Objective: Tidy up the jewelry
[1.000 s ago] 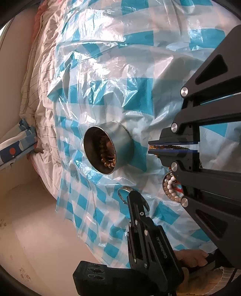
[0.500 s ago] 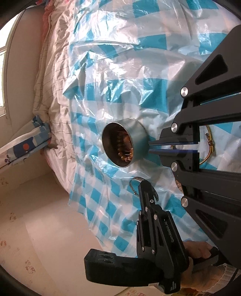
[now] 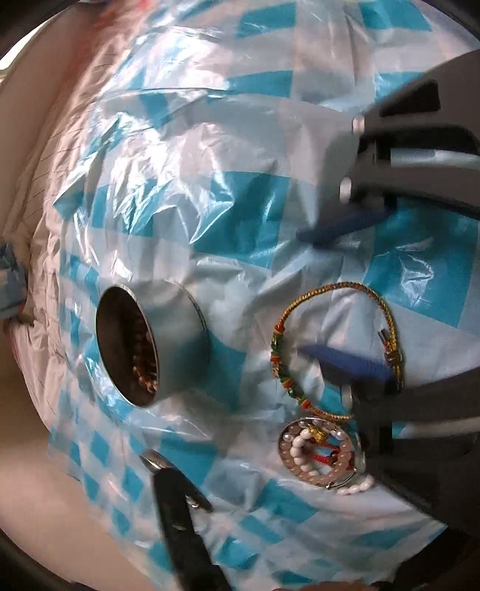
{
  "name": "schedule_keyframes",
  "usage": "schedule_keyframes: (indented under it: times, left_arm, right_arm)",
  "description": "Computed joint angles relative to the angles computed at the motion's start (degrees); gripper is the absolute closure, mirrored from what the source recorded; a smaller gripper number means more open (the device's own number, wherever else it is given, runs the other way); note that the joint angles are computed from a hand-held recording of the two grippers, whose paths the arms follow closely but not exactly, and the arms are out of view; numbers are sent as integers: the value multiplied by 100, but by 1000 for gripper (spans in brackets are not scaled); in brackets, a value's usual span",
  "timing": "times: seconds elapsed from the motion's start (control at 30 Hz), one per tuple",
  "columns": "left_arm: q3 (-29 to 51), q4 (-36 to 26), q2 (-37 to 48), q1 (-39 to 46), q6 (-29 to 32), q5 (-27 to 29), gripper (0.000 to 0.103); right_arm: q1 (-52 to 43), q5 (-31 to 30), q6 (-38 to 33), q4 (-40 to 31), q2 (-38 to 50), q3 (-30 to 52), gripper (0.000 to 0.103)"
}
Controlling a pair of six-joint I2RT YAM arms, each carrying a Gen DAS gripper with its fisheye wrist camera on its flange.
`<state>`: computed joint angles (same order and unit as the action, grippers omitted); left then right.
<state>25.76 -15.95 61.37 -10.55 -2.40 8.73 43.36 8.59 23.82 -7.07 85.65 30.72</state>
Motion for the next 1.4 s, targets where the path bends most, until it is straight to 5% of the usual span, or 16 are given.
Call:
schedule_keyframes:
  times: [0.03,0.1,0.5,0.63,0.67,0.73,0.9,0.97,1.03,1.1,1.4]
  left_arm:
    - [14,8,12,7,-3,11,101]
    - [45,18,31,28,-2,35,101]
    - [246,189,223,-152,-228,27,101]
    - [324,320,418,-259,-333,-12,101]
    - [331,339,439,-290,-357,-27,101]
    - [351,389,509,-328,-391,-39,101]
    - [367,471,586,-364,-441,-40,101]
    - [382,494,611,-363,-453,-29,101]
    - [391,503,618,-371,-463,-19,101]
    - [393,512,625,-385,-460,-7,101]
    - [439,531,642,-419,-534,-4,101]
  right_arm:
    - [-46,-54,2,16,-88,-58,88]
    - [-238,-326,-7,144,-331,-245,98]
    - [-528,-822,140,961,-1974,-877,98]
    - [-614,-788,66,708,-1712,-697,97]
    - [-680,-934,60,637,-1496,-633,91]
    - [-603,-939,42,512,-1170,-516,24]
    - [-73,-622,-186,204,-399,-214,21]
    - [-10,-629,-266,127,-141,-118,39]
    - [-90,-648,-230,96,-288,-194,81]
    - [-232,-749,-216,140,-465,-318,95]
    - [-878,-1291,93,641,-1867,-878,99]
